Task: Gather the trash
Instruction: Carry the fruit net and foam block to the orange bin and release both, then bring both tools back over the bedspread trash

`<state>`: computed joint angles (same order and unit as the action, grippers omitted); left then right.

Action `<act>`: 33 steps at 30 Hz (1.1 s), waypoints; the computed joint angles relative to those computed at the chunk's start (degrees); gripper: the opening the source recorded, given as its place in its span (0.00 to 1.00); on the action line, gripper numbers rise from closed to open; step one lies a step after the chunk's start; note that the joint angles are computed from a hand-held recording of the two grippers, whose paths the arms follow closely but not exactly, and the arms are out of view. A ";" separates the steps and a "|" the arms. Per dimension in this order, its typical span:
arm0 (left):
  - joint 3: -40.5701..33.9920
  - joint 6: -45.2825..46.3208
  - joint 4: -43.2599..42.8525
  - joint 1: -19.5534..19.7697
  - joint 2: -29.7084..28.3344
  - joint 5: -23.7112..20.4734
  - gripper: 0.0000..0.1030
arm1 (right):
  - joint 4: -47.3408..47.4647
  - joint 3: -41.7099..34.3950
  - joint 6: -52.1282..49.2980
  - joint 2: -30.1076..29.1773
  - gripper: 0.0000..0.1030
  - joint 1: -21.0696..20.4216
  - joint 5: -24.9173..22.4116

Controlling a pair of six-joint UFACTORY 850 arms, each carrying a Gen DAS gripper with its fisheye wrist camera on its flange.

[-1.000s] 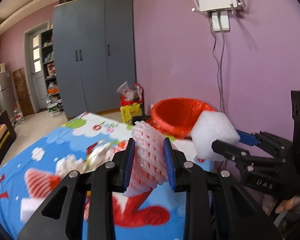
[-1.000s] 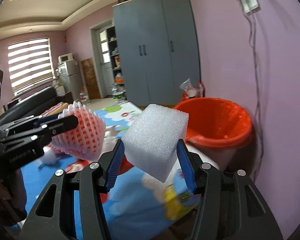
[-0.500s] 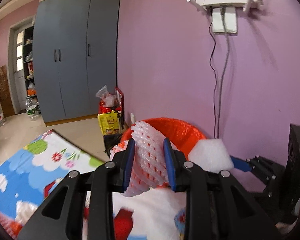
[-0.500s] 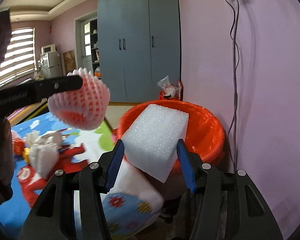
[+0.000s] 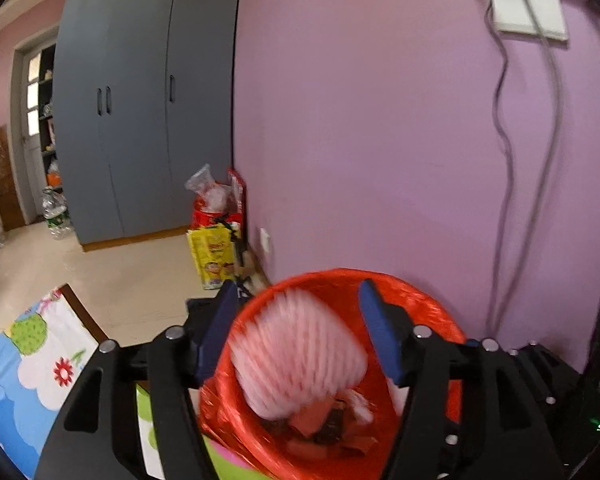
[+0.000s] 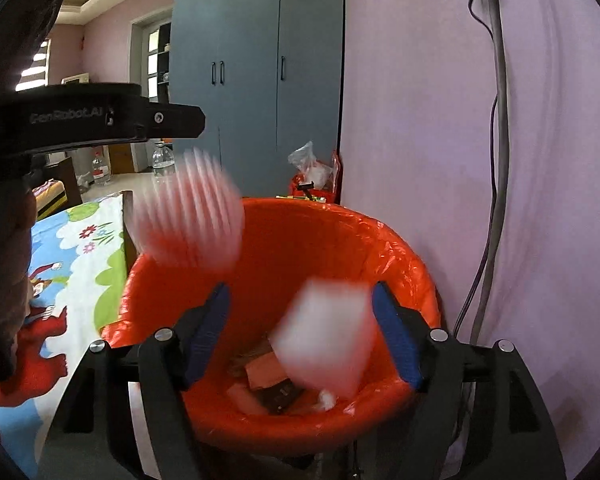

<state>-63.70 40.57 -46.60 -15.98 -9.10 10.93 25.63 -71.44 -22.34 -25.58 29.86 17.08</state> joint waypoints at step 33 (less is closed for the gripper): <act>36.02 55.75 -58.32 0.61 46.09 13.15 0.95 | 32.52 16.75 -22.94 18.67 0.67 18.72 4.14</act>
<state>-27.68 96.32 -104.92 -15.36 36.98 24.07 58.15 -54.69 -45.28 -6.90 48.58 21.21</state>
